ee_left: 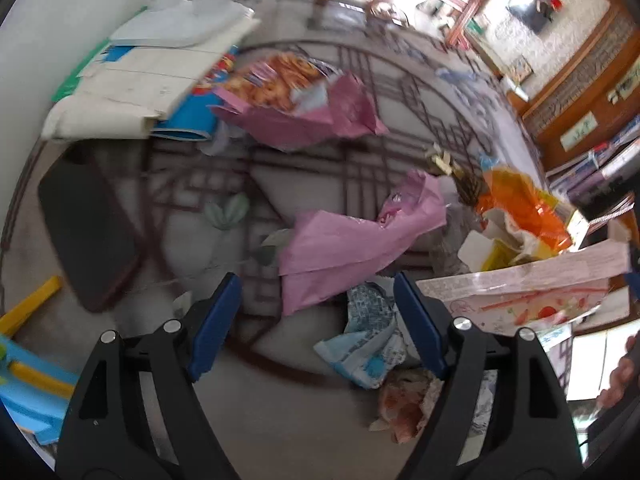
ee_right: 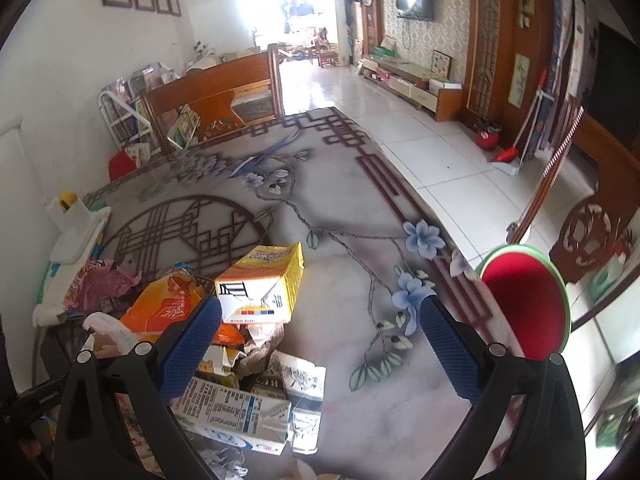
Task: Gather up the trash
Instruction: 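Grasp the pink snack wrapper with the left tool while the right tool grasps the yellow drink carton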
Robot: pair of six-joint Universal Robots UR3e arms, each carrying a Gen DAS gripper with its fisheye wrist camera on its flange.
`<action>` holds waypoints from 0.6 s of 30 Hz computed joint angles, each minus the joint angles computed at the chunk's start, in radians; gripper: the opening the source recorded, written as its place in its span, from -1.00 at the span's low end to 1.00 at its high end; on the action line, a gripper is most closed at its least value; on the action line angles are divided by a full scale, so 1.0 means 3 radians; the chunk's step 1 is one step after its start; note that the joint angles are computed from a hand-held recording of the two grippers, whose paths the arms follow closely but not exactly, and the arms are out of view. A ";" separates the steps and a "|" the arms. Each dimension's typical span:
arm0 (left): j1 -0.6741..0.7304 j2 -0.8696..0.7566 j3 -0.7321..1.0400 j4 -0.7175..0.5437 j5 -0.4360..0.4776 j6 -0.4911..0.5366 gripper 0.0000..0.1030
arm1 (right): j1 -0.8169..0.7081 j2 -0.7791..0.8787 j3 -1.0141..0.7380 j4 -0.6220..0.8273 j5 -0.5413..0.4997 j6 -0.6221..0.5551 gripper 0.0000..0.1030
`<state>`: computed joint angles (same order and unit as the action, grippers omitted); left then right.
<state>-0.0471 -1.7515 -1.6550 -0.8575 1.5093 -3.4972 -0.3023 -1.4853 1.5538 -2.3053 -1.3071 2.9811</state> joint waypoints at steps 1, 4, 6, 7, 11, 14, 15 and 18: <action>-0.0024 -0.0077 0.0065 -0.0006 0.0013 0.0030 0.48 | 0.0023 0.0055 -0.0081 0.0051 0.0002 -0.0027 0.86; -0.0033 -0.0301 0.0248 -0.0036 -0.0090 0.0127 0.55 | 0.0057 0.0260 -0.0359 0.0229 0.0076 -0.0080 0.86; -0.0032 -0.0460 0.0364 -0.0042 -0.0151 0.0190 0.56 | 0.0100 0.0402 -0.0546 0.0334 0.0097 -0.0099 0.86; -0.0048 -0.0547 0.0437 -0.0044 -0.0153 0.0217 0.55 | 0.0131 0.0507 -0.0685 0.0426 0.0117 -0.0128 0.86; -0.0053 -0.0665 0.0512 -0.0014 -0.0203 0.0239 0.11 | 0.0298 0.0880 -0.1175 0.0667 0.0000 -0.0183 0.86; -0.0025 -0.0573 0.0387 0.0057 -0.0238 0.0245 -0.08 | 0.0440 0.1120 -0.1444 0.0736 -0.0193 -0.0166 0.86; -0.0023 -0.0532 0.0342 0.0090 -0.0247 0.0231 -0.16 | 0.0475 0.1171 -0.1494 0.0745 -0.0265 -0.0148 0.86; -0.0020 -0.0352 0.0199 0.0178 -0.0185 0.0255 -0.27 | 0.0526 0.1314 -0.1601 0.0787 -0.0391 -0.0064 0.85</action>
